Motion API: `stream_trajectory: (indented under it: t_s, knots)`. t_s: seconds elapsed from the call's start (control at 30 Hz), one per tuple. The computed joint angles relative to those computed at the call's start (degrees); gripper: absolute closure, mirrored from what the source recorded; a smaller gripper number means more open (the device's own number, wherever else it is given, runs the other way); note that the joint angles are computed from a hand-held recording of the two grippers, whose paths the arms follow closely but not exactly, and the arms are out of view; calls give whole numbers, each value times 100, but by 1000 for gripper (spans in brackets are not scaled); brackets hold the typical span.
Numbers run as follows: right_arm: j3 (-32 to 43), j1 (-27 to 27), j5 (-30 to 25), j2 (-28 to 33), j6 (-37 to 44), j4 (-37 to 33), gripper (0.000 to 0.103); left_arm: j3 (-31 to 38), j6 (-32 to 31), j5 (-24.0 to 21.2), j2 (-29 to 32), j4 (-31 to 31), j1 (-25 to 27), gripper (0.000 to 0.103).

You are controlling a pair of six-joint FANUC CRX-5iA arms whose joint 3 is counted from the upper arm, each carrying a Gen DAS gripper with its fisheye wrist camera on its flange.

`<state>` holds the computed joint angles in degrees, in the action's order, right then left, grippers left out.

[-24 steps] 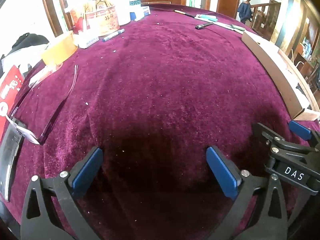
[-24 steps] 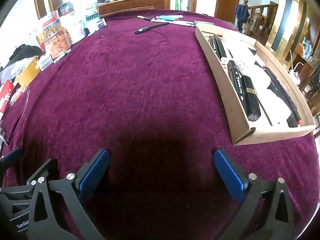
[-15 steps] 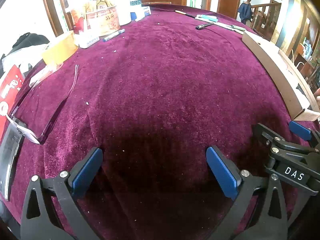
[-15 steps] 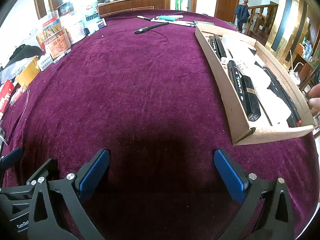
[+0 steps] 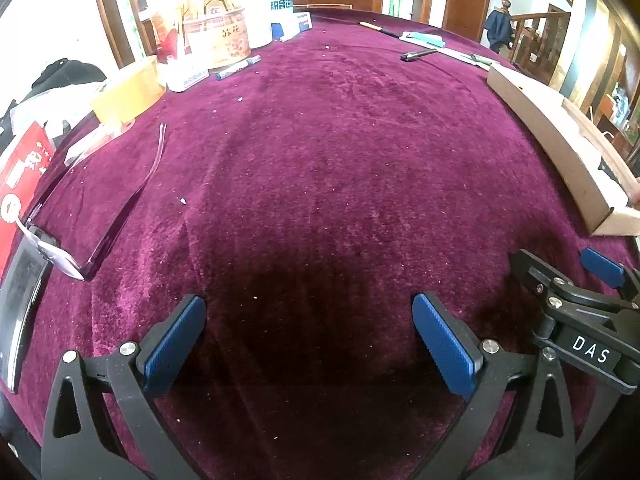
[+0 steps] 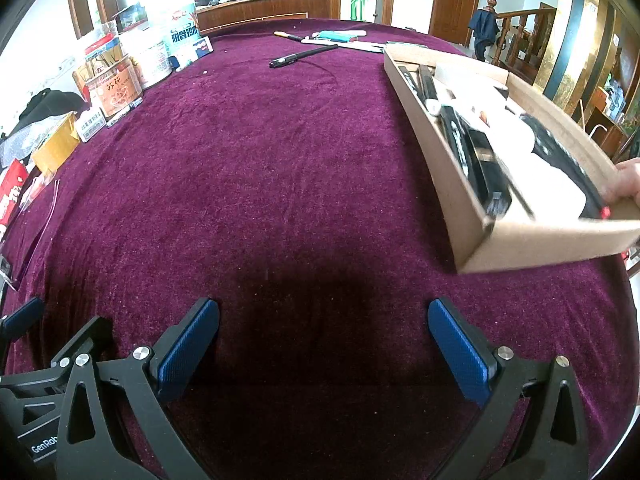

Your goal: Organize rigid objects

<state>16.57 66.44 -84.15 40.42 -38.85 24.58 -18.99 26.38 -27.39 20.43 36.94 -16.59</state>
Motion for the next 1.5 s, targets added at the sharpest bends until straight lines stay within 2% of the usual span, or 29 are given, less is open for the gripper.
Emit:
stream_trajectory:
  t_s: [1.5]
  knots:
    - [52,-16,-15,35,20,5,1,38,87,-49,15,-15,-4,0]
